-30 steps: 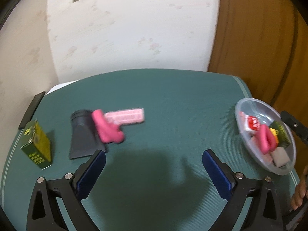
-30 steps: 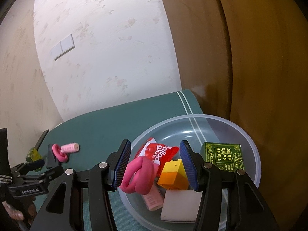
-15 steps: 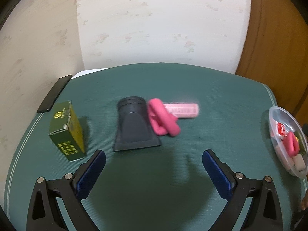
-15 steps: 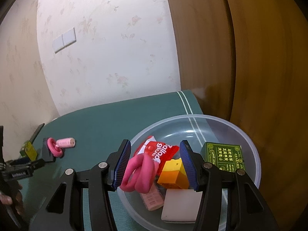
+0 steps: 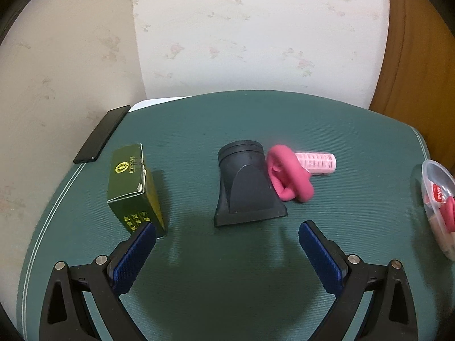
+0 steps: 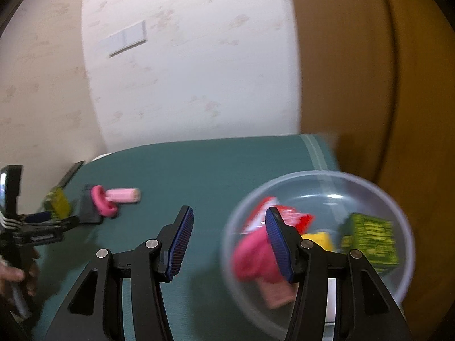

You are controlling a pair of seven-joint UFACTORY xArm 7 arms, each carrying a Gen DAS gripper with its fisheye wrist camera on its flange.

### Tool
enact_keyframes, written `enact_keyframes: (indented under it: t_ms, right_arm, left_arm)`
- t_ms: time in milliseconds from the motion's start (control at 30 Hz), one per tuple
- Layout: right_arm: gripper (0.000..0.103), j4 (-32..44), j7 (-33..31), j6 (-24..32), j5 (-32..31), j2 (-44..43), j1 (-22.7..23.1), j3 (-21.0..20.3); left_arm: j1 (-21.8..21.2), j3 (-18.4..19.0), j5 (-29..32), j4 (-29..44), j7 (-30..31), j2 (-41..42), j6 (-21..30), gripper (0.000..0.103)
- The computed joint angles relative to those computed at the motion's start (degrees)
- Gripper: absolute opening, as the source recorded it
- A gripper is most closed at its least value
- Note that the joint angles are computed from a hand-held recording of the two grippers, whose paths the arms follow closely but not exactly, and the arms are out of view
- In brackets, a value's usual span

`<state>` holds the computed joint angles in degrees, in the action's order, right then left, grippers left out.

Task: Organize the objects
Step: 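Grasp the pink ring with the right gripper while left gripper returns to the table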

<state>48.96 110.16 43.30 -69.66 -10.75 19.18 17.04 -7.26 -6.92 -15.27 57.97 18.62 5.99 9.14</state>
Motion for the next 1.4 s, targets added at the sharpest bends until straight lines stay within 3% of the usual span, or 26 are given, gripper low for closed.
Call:
enact_keyframes:
  t_ms: [200,367,500,1000,1167,1233,1400]
  right_arm:
    - [0.055,8.06,-7.85,-19.0,1.49,10.41,-0.9,-4.52]
    - [0.055,15.84,-20.38,-29.97,11.97,21.3,-0.13,-7.54]
    - [0.055,20.29,-28.08,-35.01,21.31,27.82,-1.01,-7.51]
    - [0.053,34.45,-45.91,-34.3,39.96,40.46,0.47,-7.77]
    - [0.036,35.18,-47.69,-33.06,43.24,41.02,3.21,-11.15]
    - [0.034,34.08,-47.77,-34.09,44.19,40.5,4.51,-12.95]
    - [0.033,30.75,-44.91,-35.26,43.47,37.72,11.84,-22.01]
  left_arm:
    - [-1.26,2.1,7.41,-1.08,-6.05,-0.58,-1.02,0.102]
    - [-2.36,4.45,16.64,-1.28,-14.25,-0.46,-1.95,0.102]
    - [-0.65,3.05,14.45,-0.02,-13.09,0.19,-0.29,0.102]
    - [-0.19,2.91,13.31,1.27,-14.51,0.11,1.73,0.102]
    - [-0.38,3.18,14.27,1.56,-15.95,0.47,1.99,0.102]
    - [-0.29,3.12,14.3,1.69,-16.03,0.6,2.06,0.102]
    - [-0.52,3.24,15.39,1.57,-17.3,0.48,2.07,0.102]
